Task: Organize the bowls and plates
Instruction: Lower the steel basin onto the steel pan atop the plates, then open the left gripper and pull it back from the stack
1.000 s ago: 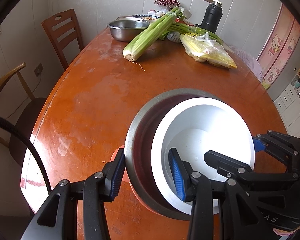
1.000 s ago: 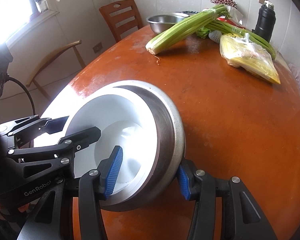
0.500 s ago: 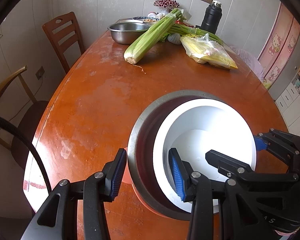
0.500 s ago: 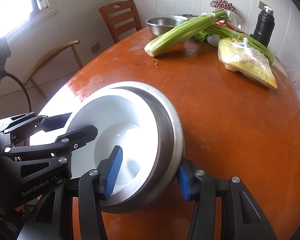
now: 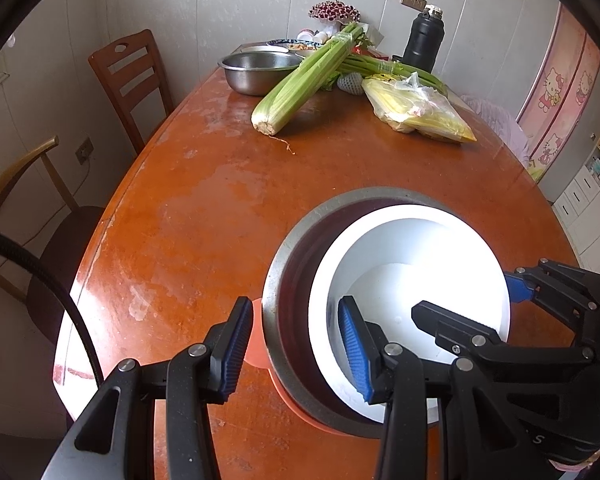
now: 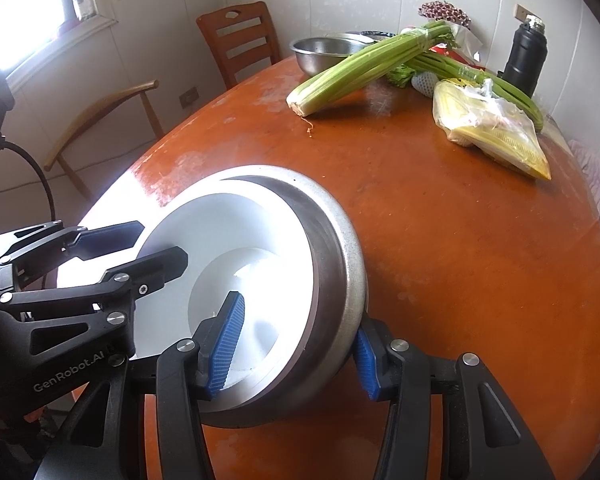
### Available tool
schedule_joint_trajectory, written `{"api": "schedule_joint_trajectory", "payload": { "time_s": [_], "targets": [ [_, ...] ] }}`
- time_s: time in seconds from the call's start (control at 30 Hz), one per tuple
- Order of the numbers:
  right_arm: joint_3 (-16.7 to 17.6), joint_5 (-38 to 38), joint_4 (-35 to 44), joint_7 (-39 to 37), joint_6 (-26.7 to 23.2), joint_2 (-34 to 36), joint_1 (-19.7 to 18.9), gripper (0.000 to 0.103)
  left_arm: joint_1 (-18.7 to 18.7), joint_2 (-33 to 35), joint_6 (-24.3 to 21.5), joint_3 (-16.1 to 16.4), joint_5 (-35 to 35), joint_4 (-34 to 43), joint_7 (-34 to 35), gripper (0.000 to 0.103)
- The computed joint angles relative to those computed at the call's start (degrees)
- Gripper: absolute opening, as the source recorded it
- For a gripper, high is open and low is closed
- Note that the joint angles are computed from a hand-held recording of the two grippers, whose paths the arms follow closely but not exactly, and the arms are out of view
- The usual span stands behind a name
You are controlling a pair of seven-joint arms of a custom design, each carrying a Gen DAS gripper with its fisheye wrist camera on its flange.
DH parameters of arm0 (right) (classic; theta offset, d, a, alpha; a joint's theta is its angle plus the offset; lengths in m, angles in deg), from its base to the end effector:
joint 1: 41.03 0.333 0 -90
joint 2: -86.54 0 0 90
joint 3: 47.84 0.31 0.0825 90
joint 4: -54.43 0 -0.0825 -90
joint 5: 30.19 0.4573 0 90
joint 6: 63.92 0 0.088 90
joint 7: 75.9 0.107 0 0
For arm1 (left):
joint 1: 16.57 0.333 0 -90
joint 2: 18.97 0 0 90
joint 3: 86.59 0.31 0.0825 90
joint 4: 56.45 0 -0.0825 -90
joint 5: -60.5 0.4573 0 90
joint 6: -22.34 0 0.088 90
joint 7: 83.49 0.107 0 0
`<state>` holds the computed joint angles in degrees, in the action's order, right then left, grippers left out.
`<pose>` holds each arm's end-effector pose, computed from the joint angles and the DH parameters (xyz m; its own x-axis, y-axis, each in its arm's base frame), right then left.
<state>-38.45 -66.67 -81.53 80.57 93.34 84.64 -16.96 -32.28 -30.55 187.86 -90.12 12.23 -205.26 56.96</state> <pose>0.4674 0.3371 0.3172 -0.0150 -0.9977 -0.0669 -0.8650 0.0464 -0.4996 0.4900 -0.1238 0.3081 -0.4613 -0.8798 0.1147 -0.7662 0.3298 -0.5515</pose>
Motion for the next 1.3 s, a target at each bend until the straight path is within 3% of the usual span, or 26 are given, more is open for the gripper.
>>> {"api": "schedule_joint_trajectory", "payload": {
  "time_s": [0.4, 0.73, 1.03, 1.3],
  "targets": [
    [0.19, -3.02, -0.19, 3.57, -0.55, -0.69, -0.18, 0.054, -0.39, -2.05, -1.08, 1.24, -3.73, -0.84, 2.30, 0.052],
    [2.11, -11.52, -2.22, 11.97, -2.93, -5.40, -1.32, 0.061, -2.47, -6.94, 2.10, 2.24, -3.63, -4.39, 1.34, 0.062],
    [5.45, -12.53, -7.24, 14.96, -3.43, -11.75, -1.86, 0.065, -6.82, -15.14, 7.27, 4.52, 1.21, -12.01, -4.19, 0.067],
    [8.88, -10.00, -12.83, 16.23, -4.05, -17.03, -1.15, 0.066, -7.66, -21.58, 9.42, 2.99, 7.39, -19.57, -12.19, 0.068]
  ]
}}
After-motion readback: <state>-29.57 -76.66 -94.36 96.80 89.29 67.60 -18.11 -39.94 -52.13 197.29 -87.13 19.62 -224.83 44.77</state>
